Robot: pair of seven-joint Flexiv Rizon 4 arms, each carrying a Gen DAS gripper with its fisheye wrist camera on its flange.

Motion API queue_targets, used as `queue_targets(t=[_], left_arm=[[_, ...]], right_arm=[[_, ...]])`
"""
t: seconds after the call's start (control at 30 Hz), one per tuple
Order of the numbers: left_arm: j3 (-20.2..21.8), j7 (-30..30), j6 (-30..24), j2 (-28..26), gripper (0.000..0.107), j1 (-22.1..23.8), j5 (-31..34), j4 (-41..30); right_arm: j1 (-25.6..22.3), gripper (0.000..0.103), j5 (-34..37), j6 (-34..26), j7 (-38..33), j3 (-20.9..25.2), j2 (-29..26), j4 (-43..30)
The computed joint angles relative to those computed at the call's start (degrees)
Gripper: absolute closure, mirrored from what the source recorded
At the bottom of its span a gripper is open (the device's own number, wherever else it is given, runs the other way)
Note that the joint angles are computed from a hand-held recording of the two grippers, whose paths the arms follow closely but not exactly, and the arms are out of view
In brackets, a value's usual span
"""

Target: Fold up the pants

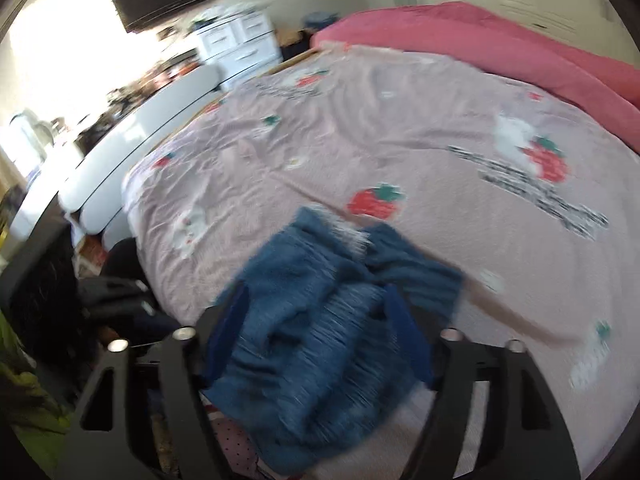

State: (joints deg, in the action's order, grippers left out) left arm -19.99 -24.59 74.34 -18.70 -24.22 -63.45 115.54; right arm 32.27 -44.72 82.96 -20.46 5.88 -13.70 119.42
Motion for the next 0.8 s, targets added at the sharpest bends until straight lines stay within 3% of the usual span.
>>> queue_targets(t=[0.1, 0.27, 0.43, 0.7, 0.8], left_arm=[[0.55, -0.53, 1.44, 0.13, 0.05, 0.3, -0.34, -0.36], [3.14, -9.92, 1.69, -2.17, 0.036, 1.15, 9.18, -3.09], [3.74, -19.08, -2.57, -5.58, 0.028, 3.06, 17.5, -7.3], [0.91, -24.35, -10.26, -9.71, 0.028, 6.41, 21.62, -11.84], [2.18, -27.04, -11.09, -11.19, 0.028, 5.52, 24.8, -13.41]], right_arm=[[0.59, 0.024, -2.99, 0.39, 5.72, -1.76, 1.68, 2.81], [-0.01, 0.019, -17.62, 5.2, 22.7, -6.13, 2.79, 6.32], [-2.44, 0.013, -31.71, 8.82, 36.48, -7.79, 2.62, 6.32], [-8.15, 0.011, -41.81, 12.86, 47.07, -5.1, -0.65, 3.47], [-9.79, 0.011, -39.28, 11.9, 44.66, -2.55, -1.73, 3.12]])
